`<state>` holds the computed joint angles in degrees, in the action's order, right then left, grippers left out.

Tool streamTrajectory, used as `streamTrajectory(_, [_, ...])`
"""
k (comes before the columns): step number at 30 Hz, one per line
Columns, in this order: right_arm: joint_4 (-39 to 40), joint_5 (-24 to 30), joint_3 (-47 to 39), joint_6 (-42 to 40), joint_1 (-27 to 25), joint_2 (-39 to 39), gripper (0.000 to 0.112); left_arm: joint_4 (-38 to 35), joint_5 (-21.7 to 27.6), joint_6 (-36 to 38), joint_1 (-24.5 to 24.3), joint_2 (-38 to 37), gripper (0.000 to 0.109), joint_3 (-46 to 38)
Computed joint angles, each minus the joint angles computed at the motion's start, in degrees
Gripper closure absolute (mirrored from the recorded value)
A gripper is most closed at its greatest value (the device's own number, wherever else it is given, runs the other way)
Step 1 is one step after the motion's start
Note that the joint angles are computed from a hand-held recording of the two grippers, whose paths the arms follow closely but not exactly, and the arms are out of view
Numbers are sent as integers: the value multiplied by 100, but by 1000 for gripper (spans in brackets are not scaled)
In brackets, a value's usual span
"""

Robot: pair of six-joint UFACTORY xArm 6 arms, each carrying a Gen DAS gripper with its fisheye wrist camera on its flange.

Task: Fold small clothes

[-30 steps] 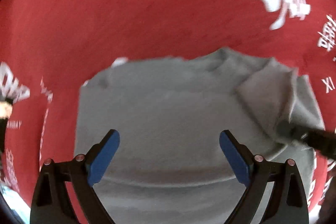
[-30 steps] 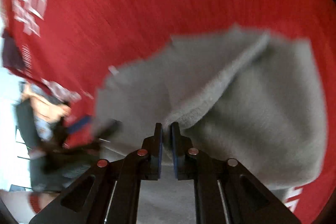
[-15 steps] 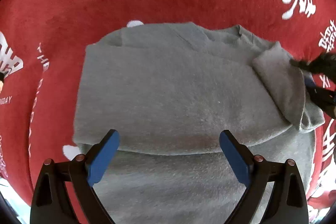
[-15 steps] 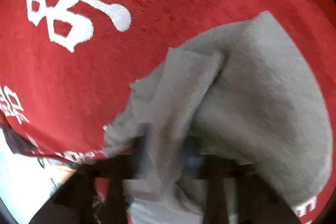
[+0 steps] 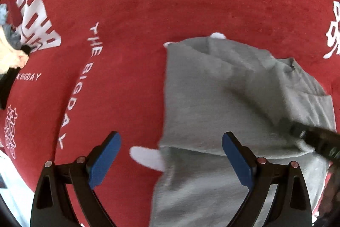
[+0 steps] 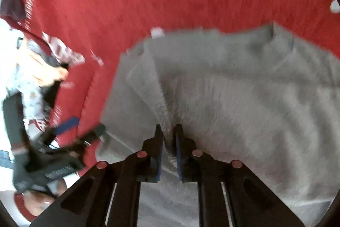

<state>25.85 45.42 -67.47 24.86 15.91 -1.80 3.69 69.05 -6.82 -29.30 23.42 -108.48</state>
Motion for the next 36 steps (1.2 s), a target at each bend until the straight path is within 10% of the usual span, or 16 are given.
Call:
streamTrajectory(4, [76,-110,265,203,92,-326,50,-293,18,288,52,-35,12,-32])
streamTrajectory(11, [-667,489,1524,1422,-498,-2116,49,-1430,738,768,65,718,12,-1195])
streamTrajectory(20, [-1592,975,3307,3863,-1815,-4350,49,-971,926,516,-232,1383,12,-2069])
streamTrajectory(28, [-137,211,3735,1855,-2707,-3862,49,-699,1536,398,-274,2319,12,-3367])
streamTrajectory(29, [64,215,3833,1673,-2863,-4010,57,-567,1461,415,-328,2281,12,-3244])
streamTrajectory(30, [505,126,3853,1418,-2960,-3970,100,-426,1447,417,-383,2270,12,-3185])
streamTrajectory(36, [-48,701,3187,878,-2866,-3583,104,-264,911,478,-481,1789,12,-2246])
